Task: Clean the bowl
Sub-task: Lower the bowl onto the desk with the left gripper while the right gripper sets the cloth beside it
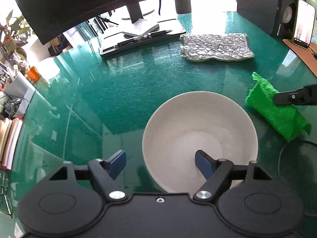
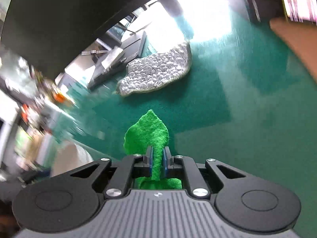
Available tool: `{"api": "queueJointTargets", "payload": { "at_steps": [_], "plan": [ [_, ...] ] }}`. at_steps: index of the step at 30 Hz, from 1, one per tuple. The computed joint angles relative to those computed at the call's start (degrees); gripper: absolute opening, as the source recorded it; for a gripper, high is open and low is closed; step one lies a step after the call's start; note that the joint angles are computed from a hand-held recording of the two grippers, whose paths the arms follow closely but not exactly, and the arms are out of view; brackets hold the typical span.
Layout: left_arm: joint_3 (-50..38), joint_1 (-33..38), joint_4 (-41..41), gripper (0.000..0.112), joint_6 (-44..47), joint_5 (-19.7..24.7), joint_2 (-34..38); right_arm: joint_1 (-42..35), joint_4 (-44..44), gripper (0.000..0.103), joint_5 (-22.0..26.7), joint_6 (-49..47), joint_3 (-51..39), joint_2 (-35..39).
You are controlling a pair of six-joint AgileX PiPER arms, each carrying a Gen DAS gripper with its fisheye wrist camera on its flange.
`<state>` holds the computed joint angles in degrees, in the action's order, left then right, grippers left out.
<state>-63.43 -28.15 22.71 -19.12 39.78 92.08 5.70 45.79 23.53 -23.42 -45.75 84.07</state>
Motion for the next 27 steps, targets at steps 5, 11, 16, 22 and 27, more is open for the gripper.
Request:
{"api": "queueJointTargets", "payload": {
  "at_steps": [5, 11, 16, 22, 27],
  "plan": [
    [0.1, -2.9, 5.2, 0.078, -4.0, 1.6, -0.5, 5.8, -16.8, 0.068, -3.5, 12.9, -0.1, -1.5],
    [0.9, -4.3, 6.4, 0.087, -8.0, 3.1, -3.3, 8.7, -34.2, 0.089, -2.6, 31.3, -0.2, -6.5],
    [-0.6, -6.0, 7.3, 0.092, -10.8, 7.4, -5.7, 11.9, -47.9, 0.103, 2.6, 46.0, -1.1, -12.2],
    [-1.4, -8.1, 7.7, 0.102, -15.1, 10.3, -9.3, 17.4, -55.4, 0.103, 14.5, 53.9, -4.9, -14.8],
    [-2.4, -7.6, 4.1, 0.102, -14.9, 11.5, -10.9, 22.1, -61.4, 0.103, 17.5, 60.1, -4.9, -16.4]
  ]
}}
